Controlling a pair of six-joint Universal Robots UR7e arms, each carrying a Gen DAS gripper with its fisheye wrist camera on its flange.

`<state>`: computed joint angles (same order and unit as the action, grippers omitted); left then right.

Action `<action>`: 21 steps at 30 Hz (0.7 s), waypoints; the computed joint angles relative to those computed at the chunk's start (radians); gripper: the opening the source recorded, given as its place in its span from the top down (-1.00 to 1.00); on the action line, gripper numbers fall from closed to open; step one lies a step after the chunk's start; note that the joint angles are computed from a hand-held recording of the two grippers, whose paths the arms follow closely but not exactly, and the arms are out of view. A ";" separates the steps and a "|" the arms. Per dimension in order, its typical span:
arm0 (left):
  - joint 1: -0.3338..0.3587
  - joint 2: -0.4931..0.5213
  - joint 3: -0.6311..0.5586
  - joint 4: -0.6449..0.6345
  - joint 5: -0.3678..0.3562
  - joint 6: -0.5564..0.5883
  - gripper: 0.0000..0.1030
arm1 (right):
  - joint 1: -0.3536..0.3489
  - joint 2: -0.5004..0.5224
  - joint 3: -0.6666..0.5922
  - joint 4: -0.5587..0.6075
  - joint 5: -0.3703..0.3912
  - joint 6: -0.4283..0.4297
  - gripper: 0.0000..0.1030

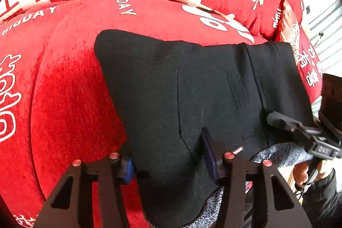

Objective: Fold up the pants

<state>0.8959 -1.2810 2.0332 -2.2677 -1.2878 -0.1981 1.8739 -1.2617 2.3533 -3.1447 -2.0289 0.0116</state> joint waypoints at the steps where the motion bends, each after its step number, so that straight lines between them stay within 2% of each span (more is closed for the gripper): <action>1: -0.001 -0.003 -0.001 0.005 0.000 -0.002 0.01 | 0.017 0.006 -0.006 0.001 -0.016 0.002 -0.11; 9: -0.010 -0.060 0.005 0.033 0.022 -0.004 0.02 | 0.143 0.054 -0.071 0.059 -0.111 0.042 -0.09; 15: -0.006 -0.131 0.003 0.090 0.052 -0.006 0.02 | 0.187 0.104 -0.117 0.070 -0.111 0.074 -0.09; 21: 0.026 -0.201 -0.013 0.152 0.086 0.000 0.02 | 0.224 0.191 -0.187 0.075 -0.098 0.103 -0.09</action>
